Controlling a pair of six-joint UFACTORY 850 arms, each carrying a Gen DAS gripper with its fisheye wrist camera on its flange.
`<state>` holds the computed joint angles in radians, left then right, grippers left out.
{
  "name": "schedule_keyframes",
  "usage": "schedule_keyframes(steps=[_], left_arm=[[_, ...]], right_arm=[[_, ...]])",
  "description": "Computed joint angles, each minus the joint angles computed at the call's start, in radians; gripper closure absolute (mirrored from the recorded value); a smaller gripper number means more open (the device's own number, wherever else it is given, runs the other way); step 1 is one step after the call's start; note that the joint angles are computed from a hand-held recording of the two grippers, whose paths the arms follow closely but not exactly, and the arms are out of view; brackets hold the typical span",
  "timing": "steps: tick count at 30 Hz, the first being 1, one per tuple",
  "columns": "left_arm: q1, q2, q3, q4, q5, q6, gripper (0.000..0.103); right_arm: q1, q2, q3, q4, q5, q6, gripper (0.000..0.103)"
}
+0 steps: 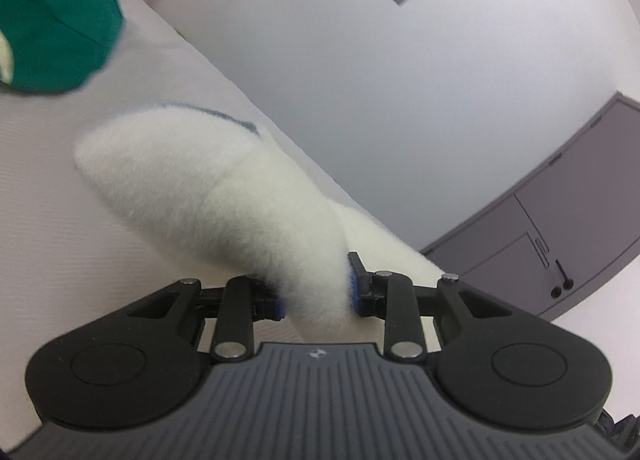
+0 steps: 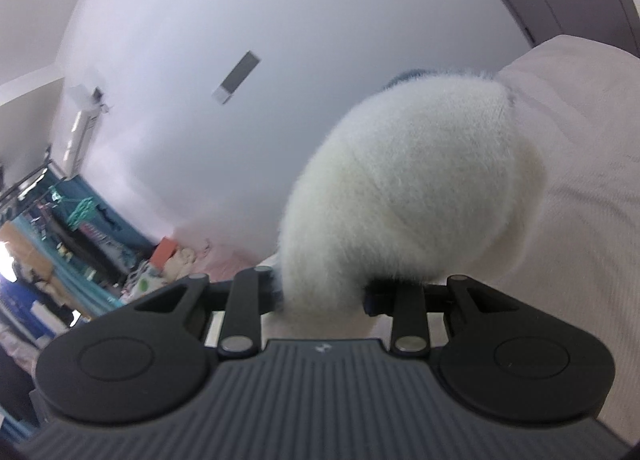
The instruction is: Fold large clothes
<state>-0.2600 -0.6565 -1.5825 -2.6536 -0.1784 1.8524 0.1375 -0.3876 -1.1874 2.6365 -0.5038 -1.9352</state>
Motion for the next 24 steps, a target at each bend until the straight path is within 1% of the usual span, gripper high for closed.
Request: schedule_keyframes(steps=[3, 6, 7, 9, 12, 13, 15, 19, 22, 24], left_arm=[[0.002, -0.128, -0.137, 0.282, -0.006, -0.232, 0.071], [0.007, -0.217, -0.220, 0.466, -0.028, -0.399, 0.071], [0.007, -0.237, -0.234, 0.489, -0.036, -0.415, 0.071], [0.004, -0.265, -0.248, 0.472, -0.041, -0.367, 0.071], [0.000, -0.272, -0.216, 0.349, -0.063, -0.224, 0.071], [0.000, -0.271, -0.199, 0.282, -0.085, -0.158, 0.070], [0.003, -0.273, -0.172, 0.208, -0.129, -0.079, 0.070], [-0.001, -0.279, -0.124, 0.071, -0.180, 0.089, 0.066], [-0.011, -0.301, -0.129, 0.022, -0.180, 0.143, 0.062], [-0.006, -0.286, -0.073, -0.016, -0.220, 0.167, 0.059]], right_arm=[[-0.026, -0.069, -0.031, 0.028, -0.023, -0.036, 0.069], [-0.045, -0.126, -0.038, 0.034, -0.054, -0.055, 0.069], [-0.049, -0.137, -0.033, 0.034, -0.063, -0.060, 0.069], [-0.052, -0.159, -0.014, 0.055, -0.089, -0.081, 0.069], [-0.054, -0.173, 0.010, 0.058, -0.109, -0.085, 0.069], [-0.054, -0.172, 0.024, 0.058, -0.115, -0.086, 0.069], [-0.055, -0.171, 0.057, 0.062, -0.141, -0.083, 0.069], [-0.054, -0.168, 0.121, 0.095, -0.199, -0.138, 0.067], [-0.050, -0.176, 0.151, 0.108, -0.223, -0.148, 0.066], [-0.050, -0.186, 0.160, 0.110, -0.232, -0.143, 0.063]])
